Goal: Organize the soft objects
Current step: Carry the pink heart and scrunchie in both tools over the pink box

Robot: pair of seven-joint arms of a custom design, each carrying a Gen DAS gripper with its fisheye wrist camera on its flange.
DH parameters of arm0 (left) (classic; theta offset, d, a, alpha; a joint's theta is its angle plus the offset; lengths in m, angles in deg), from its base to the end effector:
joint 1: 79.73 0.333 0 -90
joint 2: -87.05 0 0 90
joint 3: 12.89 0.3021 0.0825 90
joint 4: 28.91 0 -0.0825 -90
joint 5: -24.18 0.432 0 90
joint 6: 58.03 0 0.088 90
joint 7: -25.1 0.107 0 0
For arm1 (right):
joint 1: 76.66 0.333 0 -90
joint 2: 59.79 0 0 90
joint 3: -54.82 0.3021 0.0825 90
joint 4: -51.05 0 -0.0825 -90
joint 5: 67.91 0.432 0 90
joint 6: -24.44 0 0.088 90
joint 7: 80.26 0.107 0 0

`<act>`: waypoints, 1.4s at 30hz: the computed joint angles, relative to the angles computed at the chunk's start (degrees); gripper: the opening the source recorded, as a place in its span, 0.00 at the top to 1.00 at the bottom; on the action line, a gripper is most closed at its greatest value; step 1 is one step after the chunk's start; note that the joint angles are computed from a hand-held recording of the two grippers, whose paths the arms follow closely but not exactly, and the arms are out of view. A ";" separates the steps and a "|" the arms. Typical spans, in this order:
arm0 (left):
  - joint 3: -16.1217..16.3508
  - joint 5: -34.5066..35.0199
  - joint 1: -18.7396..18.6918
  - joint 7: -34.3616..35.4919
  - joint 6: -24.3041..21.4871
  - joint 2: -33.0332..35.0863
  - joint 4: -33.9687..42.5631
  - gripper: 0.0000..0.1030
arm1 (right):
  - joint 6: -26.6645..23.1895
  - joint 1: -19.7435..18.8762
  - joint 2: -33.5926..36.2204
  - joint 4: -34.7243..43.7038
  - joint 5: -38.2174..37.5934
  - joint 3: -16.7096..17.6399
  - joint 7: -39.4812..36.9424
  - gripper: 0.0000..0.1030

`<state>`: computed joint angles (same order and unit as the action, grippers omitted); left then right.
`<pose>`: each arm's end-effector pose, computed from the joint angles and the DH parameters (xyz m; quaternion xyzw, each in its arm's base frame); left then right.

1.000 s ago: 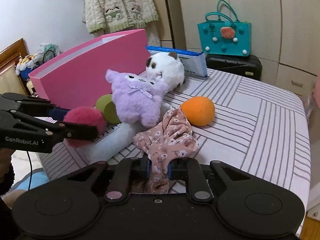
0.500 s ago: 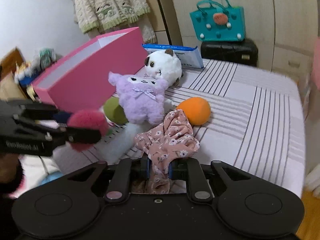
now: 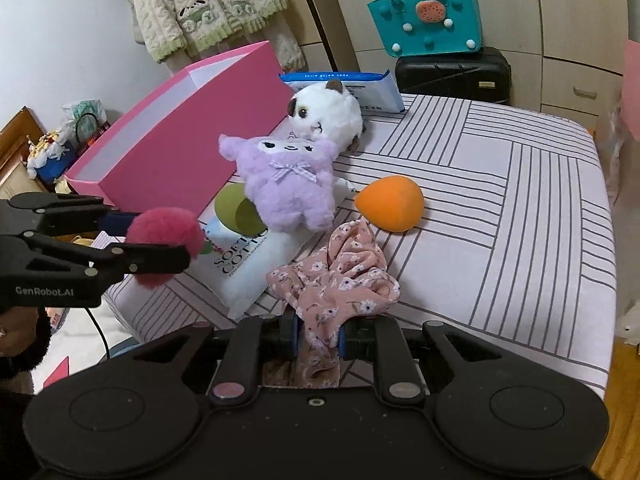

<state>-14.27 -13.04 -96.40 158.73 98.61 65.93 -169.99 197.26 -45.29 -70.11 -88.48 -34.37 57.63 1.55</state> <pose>0.4959 -0.1375 0.4604 -0.4507 0.8148 -0.3357 0.1423 0.4726 0.2718 0.4097 -0.7123 0.5890 -0.0739 0.3744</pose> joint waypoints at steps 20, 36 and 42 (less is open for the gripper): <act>5.81 -1.51 4.08 10.71 -20.24 -7.43 4.97 0.56 | -9.58 0.77 -4.89 6.86 -8.22 1.81 3.69 0.79; 5.21 -0.49 13.66 10.18 -18.15 2.71 17.77 0.56 | -16.95 -2.12 14.23 33.95 -9.65 6.35 -9.19 0.79; 1.65 2.20 16.65 2.87 -17.64 15.02 30.00 0.56 | -18.34 -4.44 27.61 49.92 -13.39 7.88 -11.90 0.79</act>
